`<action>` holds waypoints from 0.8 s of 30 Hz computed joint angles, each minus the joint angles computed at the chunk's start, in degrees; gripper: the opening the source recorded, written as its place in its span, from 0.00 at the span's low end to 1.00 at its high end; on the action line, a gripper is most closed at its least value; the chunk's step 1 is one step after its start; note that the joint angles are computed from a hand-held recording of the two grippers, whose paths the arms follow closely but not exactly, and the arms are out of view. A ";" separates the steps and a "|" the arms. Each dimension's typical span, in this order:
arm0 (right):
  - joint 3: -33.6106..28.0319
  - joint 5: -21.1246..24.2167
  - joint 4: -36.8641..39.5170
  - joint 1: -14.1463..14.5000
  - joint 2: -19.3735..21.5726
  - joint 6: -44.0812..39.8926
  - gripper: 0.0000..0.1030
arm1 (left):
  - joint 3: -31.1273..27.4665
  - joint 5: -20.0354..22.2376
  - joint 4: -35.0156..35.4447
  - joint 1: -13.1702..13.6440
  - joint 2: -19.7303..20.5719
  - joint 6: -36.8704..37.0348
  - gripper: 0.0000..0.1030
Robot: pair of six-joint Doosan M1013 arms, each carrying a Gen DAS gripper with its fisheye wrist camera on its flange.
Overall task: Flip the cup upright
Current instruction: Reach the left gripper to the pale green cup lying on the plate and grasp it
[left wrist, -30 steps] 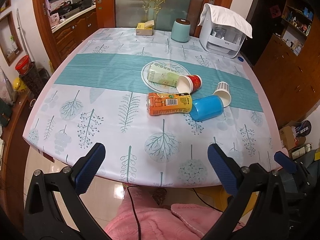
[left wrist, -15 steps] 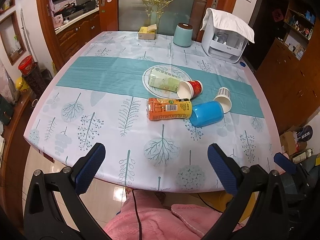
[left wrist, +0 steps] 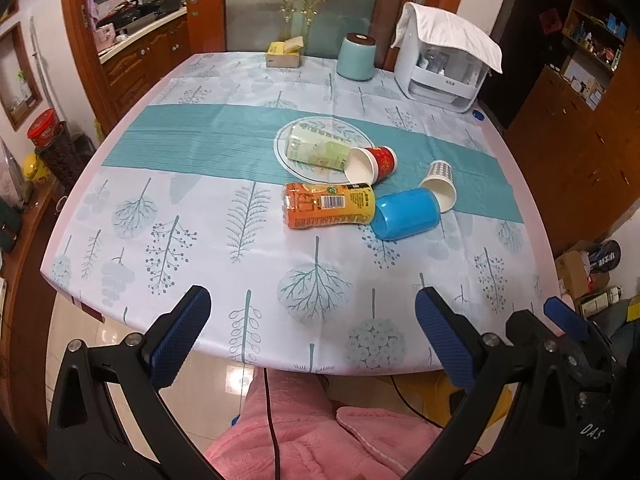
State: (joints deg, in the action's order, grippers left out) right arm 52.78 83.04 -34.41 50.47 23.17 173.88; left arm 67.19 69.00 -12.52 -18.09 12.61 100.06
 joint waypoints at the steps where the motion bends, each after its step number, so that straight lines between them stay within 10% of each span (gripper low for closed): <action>1: 0.67 -1.05 -0.18 0.04 -0.33 0.62 1.00 | -0.13 0.27 0.27 -0.08 0.16 0.06 0.99; 12: -1.09 -0.01 -3.65 -0.99 1.83 -2.64 1.00 | -6.93 6.52 -4.07 1.26 5.90 4.70 0.99; 24: -5.19 -0.86 1.25 -7.17 7.06 -10.75 1.00 | -27.26 15.02 4.06 -1.04 19.94 23.82 0.99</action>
